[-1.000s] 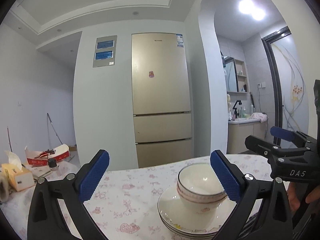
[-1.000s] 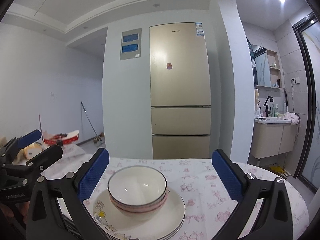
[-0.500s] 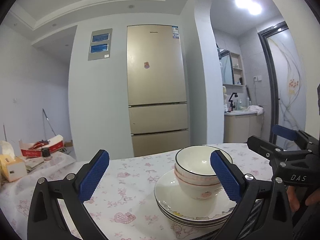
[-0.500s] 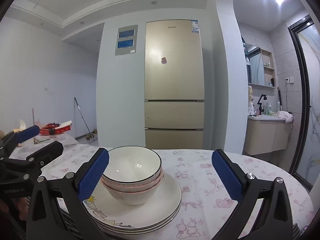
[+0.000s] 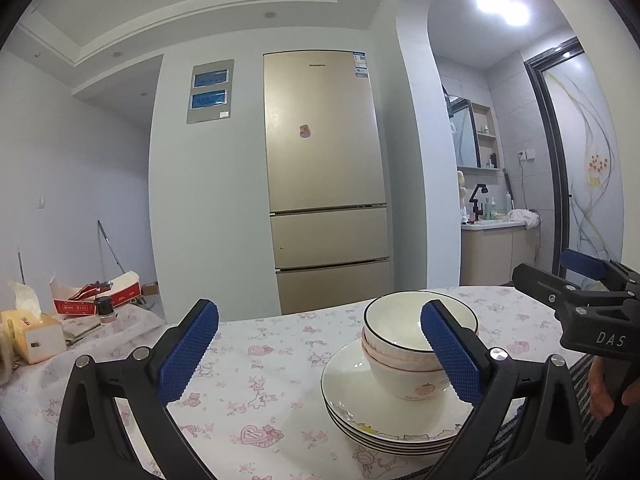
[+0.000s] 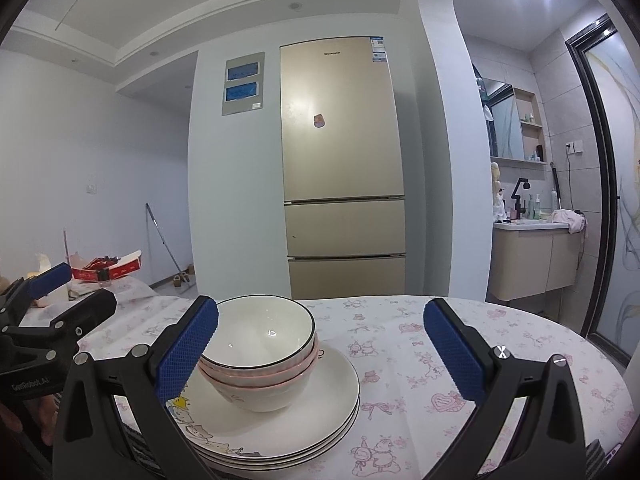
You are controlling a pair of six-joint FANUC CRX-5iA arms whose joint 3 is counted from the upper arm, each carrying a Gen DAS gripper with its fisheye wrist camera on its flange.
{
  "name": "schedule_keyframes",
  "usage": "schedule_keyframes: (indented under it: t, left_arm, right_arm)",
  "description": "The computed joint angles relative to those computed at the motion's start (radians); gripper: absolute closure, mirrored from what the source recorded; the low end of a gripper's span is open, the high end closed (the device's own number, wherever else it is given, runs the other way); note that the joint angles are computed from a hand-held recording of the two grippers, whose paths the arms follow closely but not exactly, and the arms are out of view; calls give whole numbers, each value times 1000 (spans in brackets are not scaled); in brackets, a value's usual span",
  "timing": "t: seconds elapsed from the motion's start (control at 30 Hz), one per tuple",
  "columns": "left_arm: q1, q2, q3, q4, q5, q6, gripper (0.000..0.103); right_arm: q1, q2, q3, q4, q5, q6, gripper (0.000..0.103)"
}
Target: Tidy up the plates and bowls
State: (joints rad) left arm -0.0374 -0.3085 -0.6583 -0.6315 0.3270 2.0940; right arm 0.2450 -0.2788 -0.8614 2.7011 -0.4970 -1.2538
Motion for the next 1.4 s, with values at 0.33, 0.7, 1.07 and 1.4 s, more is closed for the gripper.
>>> schedule_keyframes:
  t: [0.33,0.7,1.07,1.4]
  left_arm:
    - [-7,6,11,-14,-20,12,0]
    - [-6,11,-4,26,0,-41,0]
    - [-1,12,-23,75,24,-104,0]
    - [-1,16,-36,94,46,-136,0]
  right_arm:
    - [18,-1,-6,-51,-1,59,0]
    - [20,-3,-4,-67,1,78,0]
    - [17,-7,-5,-69,2,85,0]
    - [21,-7,-10,-73,-6,88,0]
